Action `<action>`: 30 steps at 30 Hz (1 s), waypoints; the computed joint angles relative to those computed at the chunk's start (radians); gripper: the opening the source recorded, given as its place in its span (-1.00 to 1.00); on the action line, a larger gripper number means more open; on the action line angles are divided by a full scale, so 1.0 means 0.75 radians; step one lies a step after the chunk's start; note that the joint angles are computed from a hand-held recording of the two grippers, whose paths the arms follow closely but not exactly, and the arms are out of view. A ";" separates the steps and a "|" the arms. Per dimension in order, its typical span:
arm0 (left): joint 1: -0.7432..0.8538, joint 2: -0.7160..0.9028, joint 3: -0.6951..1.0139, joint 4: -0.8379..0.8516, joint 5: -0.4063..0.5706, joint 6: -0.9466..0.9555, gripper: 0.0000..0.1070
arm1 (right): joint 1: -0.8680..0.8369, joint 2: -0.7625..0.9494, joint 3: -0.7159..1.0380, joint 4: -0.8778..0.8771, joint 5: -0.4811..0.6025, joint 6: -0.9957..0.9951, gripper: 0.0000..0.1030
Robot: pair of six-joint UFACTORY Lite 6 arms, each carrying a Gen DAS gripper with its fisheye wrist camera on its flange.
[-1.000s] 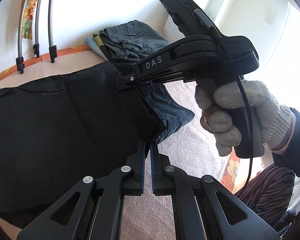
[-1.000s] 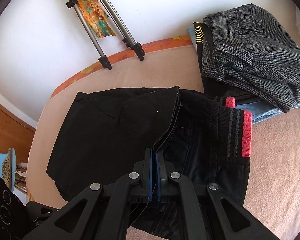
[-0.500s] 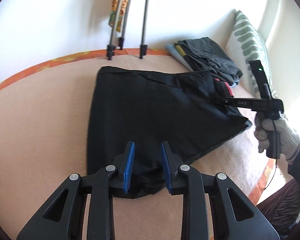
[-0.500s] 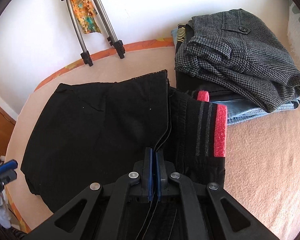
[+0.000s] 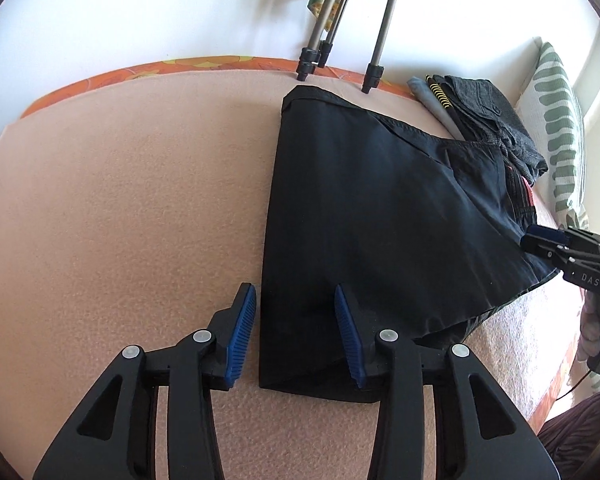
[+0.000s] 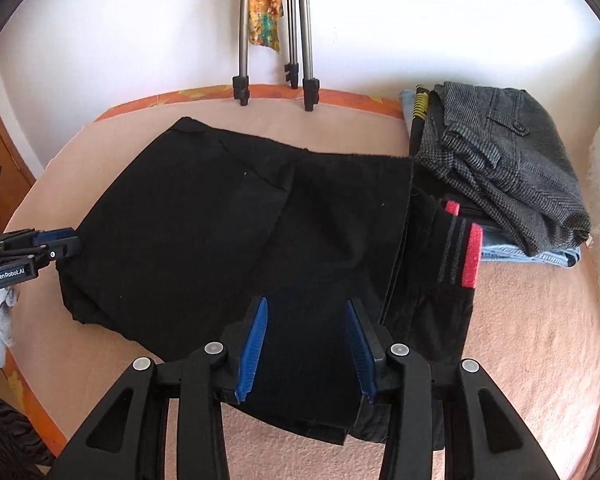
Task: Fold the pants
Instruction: 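Fold the hem toward the waistband with the left tool and release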
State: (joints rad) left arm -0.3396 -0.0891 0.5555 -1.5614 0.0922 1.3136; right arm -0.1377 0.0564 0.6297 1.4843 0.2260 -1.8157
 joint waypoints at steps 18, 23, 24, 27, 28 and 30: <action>0.112 0.025 -0.029 -0.390 0.137 0.374 0.04 | 0.372 0.234 0.481 -0.568 0.087 0.858 -0.20; 0.165 0.026 -0.041 -0.330 0.223 0.334 -0.19 | 0.538 0.604 0.981 -0.962 0.243 1.426 -0.09; 0.178 0.029 -0.041 -0.311 0.245 0.321 -0.24 | 0.568 0.674 1.070 -1.045 0.268 1.545 0.04; 0.215 0.038 -0.042 -0.270 0.311 0.294 -0.44 | 0.641 0.871 1.343 -1.269 0.358 1.876 0.21; 0.217 0.034 -0.046 -0.278 0.317 0.300 -0.46 | 0.661 0.932 1.432 -1.333 0.388 1.976 0.21; 0.213 0.033 -0.049 -0.288 0.318 0.303 -0.46 | 0.691 1.063 1.627 -1.416 0.471 2.126 0.27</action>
State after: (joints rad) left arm -0.1795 -0.0647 0.5190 -1.7777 0.3307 1.5411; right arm 0.3809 0.8533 1.8496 0.4225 0.5790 -0.2210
